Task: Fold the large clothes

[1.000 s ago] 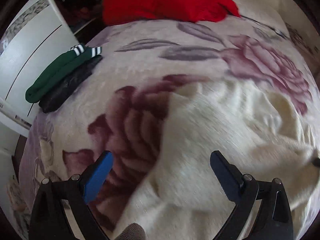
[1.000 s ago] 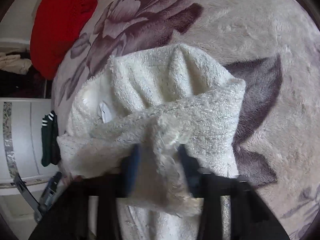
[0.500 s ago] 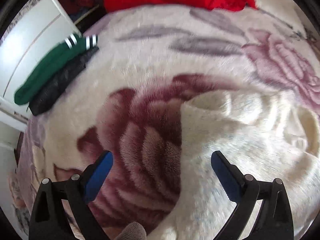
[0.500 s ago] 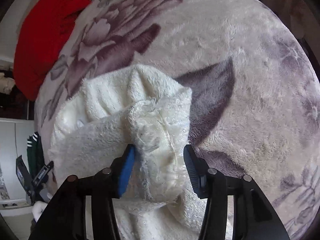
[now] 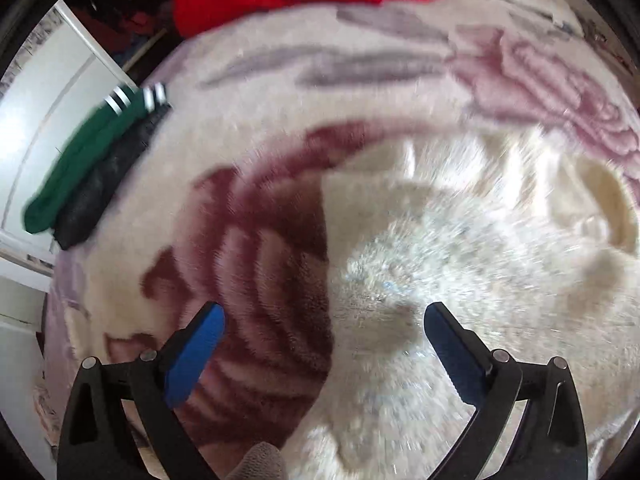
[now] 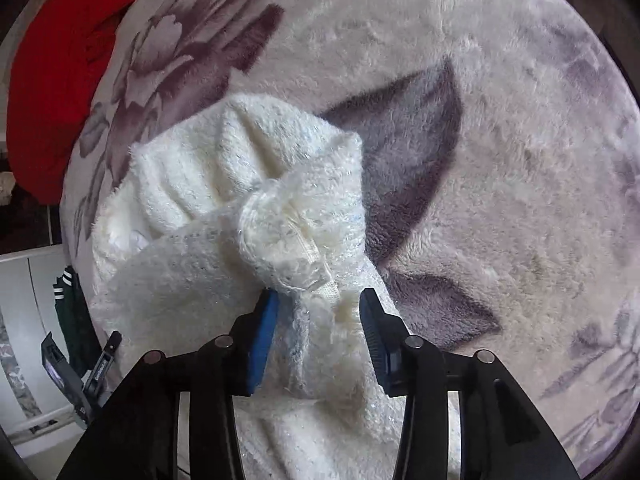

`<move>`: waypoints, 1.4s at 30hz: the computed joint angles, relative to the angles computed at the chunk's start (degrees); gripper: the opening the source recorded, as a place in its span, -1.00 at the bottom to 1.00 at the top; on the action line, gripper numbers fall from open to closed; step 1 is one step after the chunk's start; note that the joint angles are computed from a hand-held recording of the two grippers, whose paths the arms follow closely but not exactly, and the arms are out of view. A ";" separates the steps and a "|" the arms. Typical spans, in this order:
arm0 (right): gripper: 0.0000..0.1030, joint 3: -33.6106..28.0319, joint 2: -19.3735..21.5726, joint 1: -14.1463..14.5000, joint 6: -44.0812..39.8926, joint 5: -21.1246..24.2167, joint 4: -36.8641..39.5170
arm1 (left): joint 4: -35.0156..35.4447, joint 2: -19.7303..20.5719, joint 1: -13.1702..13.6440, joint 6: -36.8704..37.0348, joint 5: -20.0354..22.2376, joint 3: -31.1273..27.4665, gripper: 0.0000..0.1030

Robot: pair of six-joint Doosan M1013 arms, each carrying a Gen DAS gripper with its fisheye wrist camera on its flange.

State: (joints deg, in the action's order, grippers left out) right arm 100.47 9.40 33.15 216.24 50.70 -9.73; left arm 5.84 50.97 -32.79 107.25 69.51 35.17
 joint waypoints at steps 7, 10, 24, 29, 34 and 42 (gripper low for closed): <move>0.02 -7.38 1.83 -5.02 -12.54 3.09 -2.00 | 7.79 1.78 -3.17 -0.18 -4.09 -3.40 1.00; 0.02 -10.17 5.67 -10.28 -26.26 3.09 7.55 | 8.10 4.69 -4.58 2.32 -2.55 -7.51 1.00; 0.15 -13.28 9.40 -13.61 -46.85 19.08 23.06 | 7.13 5.58 -4.36 4.67 -0.83 -8.81 1.00; 0.58 -7.91 4.61 -9.94 -42.67 28.64 25.77 | 3.49 5.10 -3.15 2.76 2.80 -8.79 1.00; 0.61 -7.58 -0.66 -7.12 -24.13 28.87 13.34 | 3.40 2.48 -3.43 2.83 -1.84 -5.05 1.00; 0.61 -10.42 5.37 -13.44 -32.28 1.25 18.09 | 4.65 3.28 -5.42 5.73 -3.65 -5.68 1.00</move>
